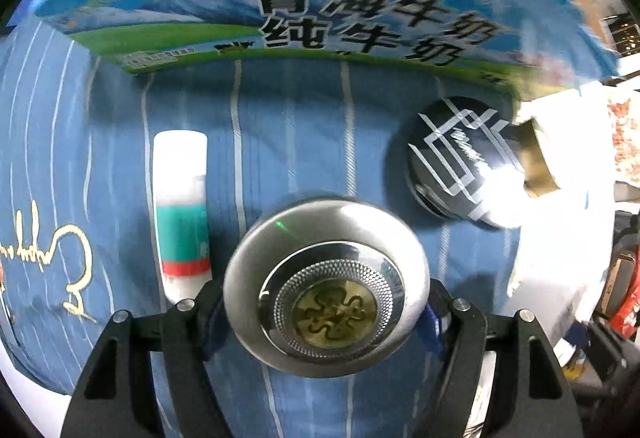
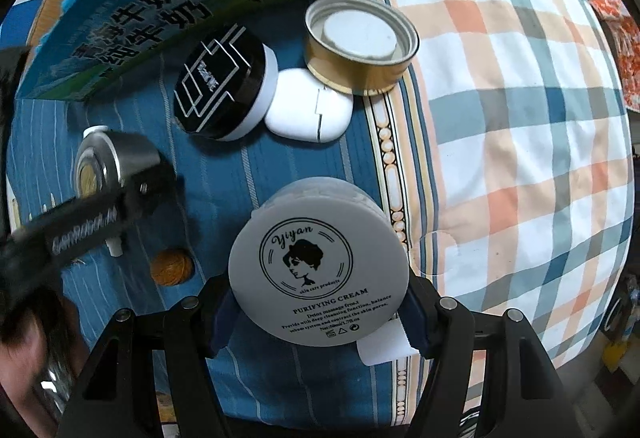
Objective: Organize rigid objects
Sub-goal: 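Lift the silver tin with the left tool while the right tool lifts the cream jar, then lower the silver tin and cream jar into the box and open both tools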
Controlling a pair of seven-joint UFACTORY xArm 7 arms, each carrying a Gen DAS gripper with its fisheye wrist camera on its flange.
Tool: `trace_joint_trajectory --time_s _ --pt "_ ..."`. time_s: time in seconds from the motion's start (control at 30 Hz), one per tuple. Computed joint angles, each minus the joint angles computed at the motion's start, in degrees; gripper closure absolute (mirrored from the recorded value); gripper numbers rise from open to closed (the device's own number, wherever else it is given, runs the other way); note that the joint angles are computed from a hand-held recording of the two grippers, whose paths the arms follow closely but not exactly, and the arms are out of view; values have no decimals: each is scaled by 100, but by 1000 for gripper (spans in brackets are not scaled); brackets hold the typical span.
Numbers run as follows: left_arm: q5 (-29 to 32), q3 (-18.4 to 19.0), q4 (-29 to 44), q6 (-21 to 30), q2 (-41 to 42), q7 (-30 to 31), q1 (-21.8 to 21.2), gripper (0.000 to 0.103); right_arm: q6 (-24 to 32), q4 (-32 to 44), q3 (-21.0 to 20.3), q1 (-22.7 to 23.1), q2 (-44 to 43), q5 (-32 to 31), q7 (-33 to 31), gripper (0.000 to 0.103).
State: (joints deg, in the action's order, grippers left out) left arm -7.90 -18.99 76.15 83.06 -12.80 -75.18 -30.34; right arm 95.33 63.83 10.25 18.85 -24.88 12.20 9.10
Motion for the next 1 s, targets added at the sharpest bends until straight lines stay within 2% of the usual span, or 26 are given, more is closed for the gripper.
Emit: trace_joint_trajectory --time_s 0.17,0.33,0.4,0.5,0.53,0.7,0.83,1.0 --pt "275 -103 628 333 -65 -71 -13 31 78 193 -44 12 -106 47 -107 34" --pt "727 -144 1784 821 152 30 71 31 295 601 -153 -13 -171 208 -254 34" --pt "1002 -246 2248 924 374 -52 47 31 376 862 -199 -40 -131 288 -317 34" --pt "1304 -196 2885 1130 567 83 34 31 478 1350 -245 -88 40 402 -374 34" --pt "1397 -222 2963 1124 611 55 -4 31 515 1569 -266 -102 148 465 -383 34" --pt "1590 115 3629 1099 960 572 114 31 495 2919 -215 -152 1064 538 -360 34" --pt "1600 385 3639 861 1171 990 249 31 415 4176 -36 -70 2097 233 -273 34" --pt "1103 784 3291 445 1315 1671 649 31 595 6111 96 327 3876 -287 -61 34"
